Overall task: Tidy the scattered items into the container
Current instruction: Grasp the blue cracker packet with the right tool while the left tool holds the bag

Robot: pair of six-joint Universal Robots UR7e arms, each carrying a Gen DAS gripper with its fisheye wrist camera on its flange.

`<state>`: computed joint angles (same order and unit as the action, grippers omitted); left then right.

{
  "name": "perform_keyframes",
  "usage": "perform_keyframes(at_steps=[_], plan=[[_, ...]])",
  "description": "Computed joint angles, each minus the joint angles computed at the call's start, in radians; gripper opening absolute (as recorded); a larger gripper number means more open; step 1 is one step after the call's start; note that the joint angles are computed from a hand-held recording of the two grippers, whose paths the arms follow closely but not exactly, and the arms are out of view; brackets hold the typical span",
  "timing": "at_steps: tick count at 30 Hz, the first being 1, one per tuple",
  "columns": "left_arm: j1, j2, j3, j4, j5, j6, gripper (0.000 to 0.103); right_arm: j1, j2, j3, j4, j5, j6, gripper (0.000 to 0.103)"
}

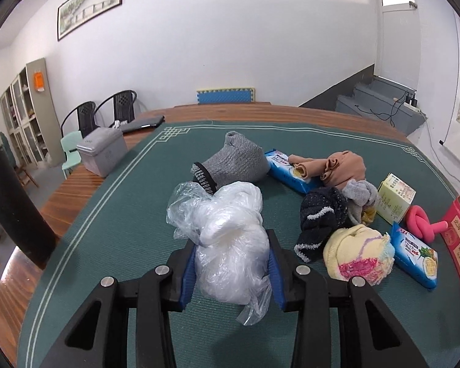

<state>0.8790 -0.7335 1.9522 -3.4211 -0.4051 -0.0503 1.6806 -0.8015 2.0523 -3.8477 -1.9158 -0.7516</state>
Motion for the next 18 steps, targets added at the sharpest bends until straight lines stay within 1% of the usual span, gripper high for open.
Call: perform_keyframes(at_steps=[5, 10, 14, 18], plan=[[-0.031, -0.024, 0.050, -0.052, 0.030, 0.030, 0.041, -0.001, -0.004, 0.002, 0.017, 0.003, 0.008, 0.072], [-0.056, -0.069, 0.129, -0.088, 0.043, 0.018, 0.042, -0.003, -0.003, -0.002, 0.034, 0.002, 0.014, 0.072], [-0.058, -0.097, 0.175, -0.069, 0.037, -0.029, 0.041, -0.007, -0.004, -0.006, 0.056, -0.009, 0.031, 0.072], [-0.058, -0.117, 0.203, -0.060, 0.008, -0.061, 0.041, -0.007, 0.002, -0.011, 0.067, -0.020, 0.029, 0.072]])
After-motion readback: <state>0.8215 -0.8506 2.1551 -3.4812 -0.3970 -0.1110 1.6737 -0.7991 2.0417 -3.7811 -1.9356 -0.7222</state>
